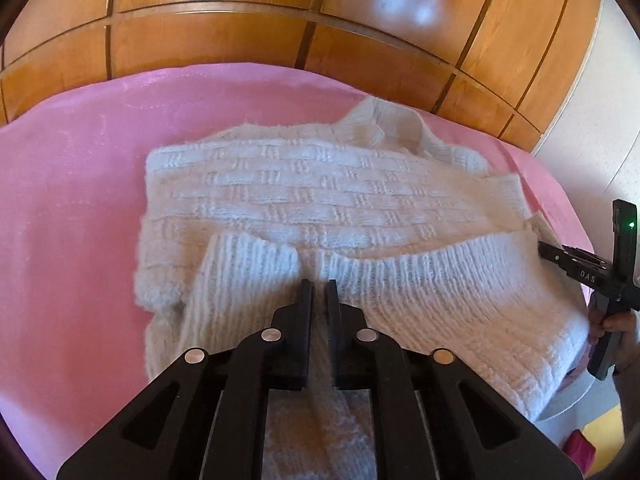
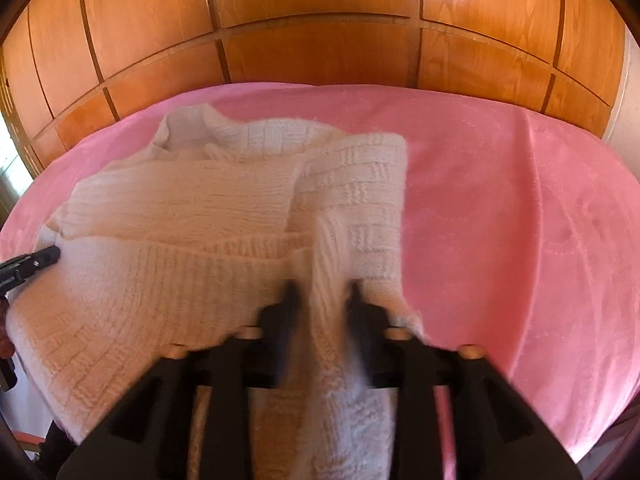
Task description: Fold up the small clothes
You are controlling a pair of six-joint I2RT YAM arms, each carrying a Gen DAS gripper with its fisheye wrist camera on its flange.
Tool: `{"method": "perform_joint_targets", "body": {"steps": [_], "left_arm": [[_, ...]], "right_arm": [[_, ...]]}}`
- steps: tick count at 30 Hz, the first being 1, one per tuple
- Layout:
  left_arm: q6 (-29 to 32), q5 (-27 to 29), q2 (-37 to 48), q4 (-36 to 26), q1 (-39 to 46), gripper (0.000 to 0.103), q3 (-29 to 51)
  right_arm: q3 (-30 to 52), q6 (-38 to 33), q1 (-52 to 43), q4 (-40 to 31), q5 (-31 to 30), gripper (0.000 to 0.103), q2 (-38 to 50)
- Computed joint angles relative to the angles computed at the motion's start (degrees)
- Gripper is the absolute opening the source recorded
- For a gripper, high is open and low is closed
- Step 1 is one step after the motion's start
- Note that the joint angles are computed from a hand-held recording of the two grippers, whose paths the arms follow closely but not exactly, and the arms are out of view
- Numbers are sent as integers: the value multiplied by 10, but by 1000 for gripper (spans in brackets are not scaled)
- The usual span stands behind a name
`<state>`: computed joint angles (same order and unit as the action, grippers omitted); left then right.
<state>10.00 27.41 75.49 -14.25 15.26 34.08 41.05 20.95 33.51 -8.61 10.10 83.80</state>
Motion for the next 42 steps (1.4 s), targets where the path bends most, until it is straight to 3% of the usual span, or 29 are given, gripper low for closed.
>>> {"method": "perform_joint_targets", "body": {"steps": [5,7,8,9,13,17,18,19,20,22,24,25,27,32,35,38,42], "left_arm": [[52,44,-61,-66,81,14,-3],[73,65,-65,-90,121,39,2],[84,77,-69,-100,144,56,3],[101,99,-74,-111,176,61,0],[164,138,-52,-165,233,61,9],[207,141,-42,-175,226,61,0],[204,138,-40,-166,218,61,-3],[200,132,-39,-151,207,61,-9],[203,128,-34,-144,199,59,-10],[209,127,-17,-136,191,41,-8],[214,126,-2,-137,191,11,-2],[215,130,-7,-136,199,6,-3],[222,151,-20,-158,221,5,3],[280,233,-83,-279,298,5,49],[277,264,-88,-305,310,5,82],[201,268,-80,-252,279,5,104],[67,197,-29,-118,198,5,130]], "right_arm": [[-32,-6,-6,-15,-18,50,-62],[-39,-10,-8,-18,-23,53,-73],[-42,-13,-8,-21,-23,53,-74],[-42,-13,-6,-23,-22,53,-71],[-46,-13,6,-20,-14,53,-70],[-33,-29,22,-18,3,53,-60],[-26,-34,25,-19,5,49,-51],[-18,-42,28,-22,7,36,-37],[-11,-48,32,-26,11,30,-27],[-1,-57,39,-35,19,8,-16],[-1,-62,41,-50,25,7,-27],[-1,-64,40,-57,27,7,-36],[0,-66,39,-84,26,6,-67],[24,-67,19,-145,-7,6,-156],[50,-62,-5,-151,-34,6,-172],[86,-52,-44,-122,-70,6,-136],[159,-56,-79,-88,-94,6,-34]]}}
